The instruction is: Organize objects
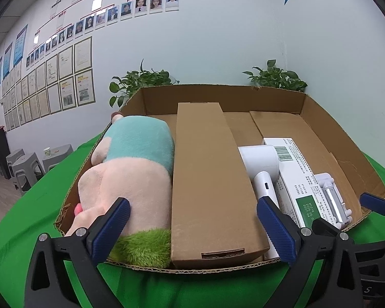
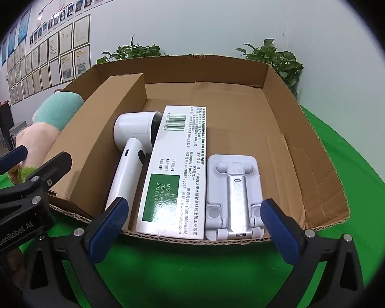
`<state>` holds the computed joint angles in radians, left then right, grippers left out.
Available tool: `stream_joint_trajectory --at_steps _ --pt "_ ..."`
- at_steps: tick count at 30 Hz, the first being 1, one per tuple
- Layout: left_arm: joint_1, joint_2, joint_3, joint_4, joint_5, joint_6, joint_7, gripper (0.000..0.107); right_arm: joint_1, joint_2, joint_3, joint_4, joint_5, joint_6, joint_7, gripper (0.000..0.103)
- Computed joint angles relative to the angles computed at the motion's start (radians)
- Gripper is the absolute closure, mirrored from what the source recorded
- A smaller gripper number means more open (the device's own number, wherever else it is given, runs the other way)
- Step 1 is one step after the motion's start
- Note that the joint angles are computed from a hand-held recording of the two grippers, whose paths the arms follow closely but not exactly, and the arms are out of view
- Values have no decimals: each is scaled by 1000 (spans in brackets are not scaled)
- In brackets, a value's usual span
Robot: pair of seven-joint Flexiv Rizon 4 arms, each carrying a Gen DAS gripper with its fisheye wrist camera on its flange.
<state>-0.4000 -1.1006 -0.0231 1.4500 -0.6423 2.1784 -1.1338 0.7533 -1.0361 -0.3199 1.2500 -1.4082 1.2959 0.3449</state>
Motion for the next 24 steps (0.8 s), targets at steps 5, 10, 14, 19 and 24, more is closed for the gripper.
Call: stream_joint_trajectory --at_steps 5,10,14,19,24 --pt "-13 -4 14 -9 -29 -11 14 4 1 -5 11 -2 36 -22 -33 1" --pt "-19 -8 19 -17 -43 -16 23 4 8 -5 1 0 48 -17 -37 1" --pt "-17 -8 16 -17 -43 -15 25 4 11 -4 -5 4 49 -14 -35 1" --pt "-17 -9 15 -18 -43 -15 26 4 13 -1 -8 8 47 -11 -32 1" --pt "-16 -8 14 -17 -43 -14 26 4 13 0 -9 10 45 -11 -30 1"
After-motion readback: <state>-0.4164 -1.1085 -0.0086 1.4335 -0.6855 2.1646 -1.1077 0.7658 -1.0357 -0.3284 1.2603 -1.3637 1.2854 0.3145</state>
